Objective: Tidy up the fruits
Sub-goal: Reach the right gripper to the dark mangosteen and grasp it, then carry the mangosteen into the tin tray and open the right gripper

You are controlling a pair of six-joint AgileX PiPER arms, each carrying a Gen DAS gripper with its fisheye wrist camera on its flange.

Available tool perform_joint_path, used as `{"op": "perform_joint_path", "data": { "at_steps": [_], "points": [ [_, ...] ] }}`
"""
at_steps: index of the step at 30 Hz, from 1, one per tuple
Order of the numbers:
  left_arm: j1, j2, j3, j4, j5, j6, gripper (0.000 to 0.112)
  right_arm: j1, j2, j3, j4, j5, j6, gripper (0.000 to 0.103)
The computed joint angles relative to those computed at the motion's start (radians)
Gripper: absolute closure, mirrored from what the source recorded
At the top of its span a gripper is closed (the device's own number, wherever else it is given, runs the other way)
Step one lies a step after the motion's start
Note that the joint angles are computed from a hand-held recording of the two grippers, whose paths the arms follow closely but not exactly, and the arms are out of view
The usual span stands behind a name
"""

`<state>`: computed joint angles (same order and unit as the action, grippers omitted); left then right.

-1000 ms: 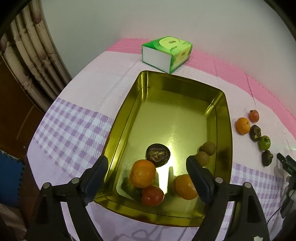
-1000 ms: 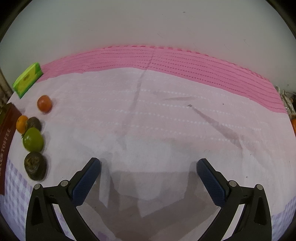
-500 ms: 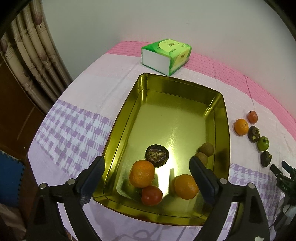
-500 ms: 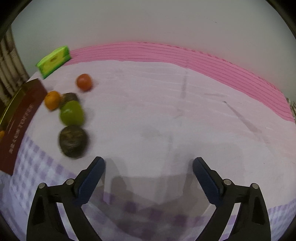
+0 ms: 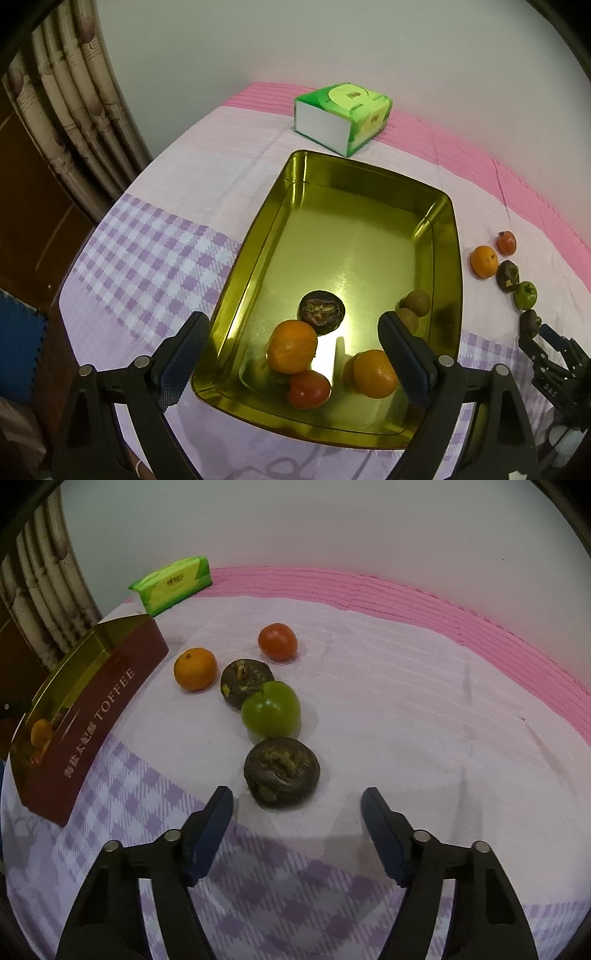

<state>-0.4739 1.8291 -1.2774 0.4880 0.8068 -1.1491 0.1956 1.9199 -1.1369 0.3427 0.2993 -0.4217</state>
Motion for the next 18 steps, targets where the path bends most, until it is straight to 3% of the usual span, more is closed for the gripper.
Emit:
{"op": "perform_joint_path", "data": {
  "at_steps": [6, 11, 18],
  "points": [
    [0.007, -0.020, 0.024, 0.002, 0.002, -0.022, 0.022, 0.022, 0.026, -0.038, -0.099, -0.004, 0.122, 0.046],
    [0.018, -0.046, 0.059, -0.005, -0.001, -0.038, 0.019, 0.030, 0.013, -0.021, -0.104, -0.013, 0.108, 0.058],
    [0.029, -0.079, 0.102, -0.012, -0.003, -0.061, 0.019, 0.046, 0.006, -0.011, -0.169, -0.023, 0.172, 0.061]
  ]
}}
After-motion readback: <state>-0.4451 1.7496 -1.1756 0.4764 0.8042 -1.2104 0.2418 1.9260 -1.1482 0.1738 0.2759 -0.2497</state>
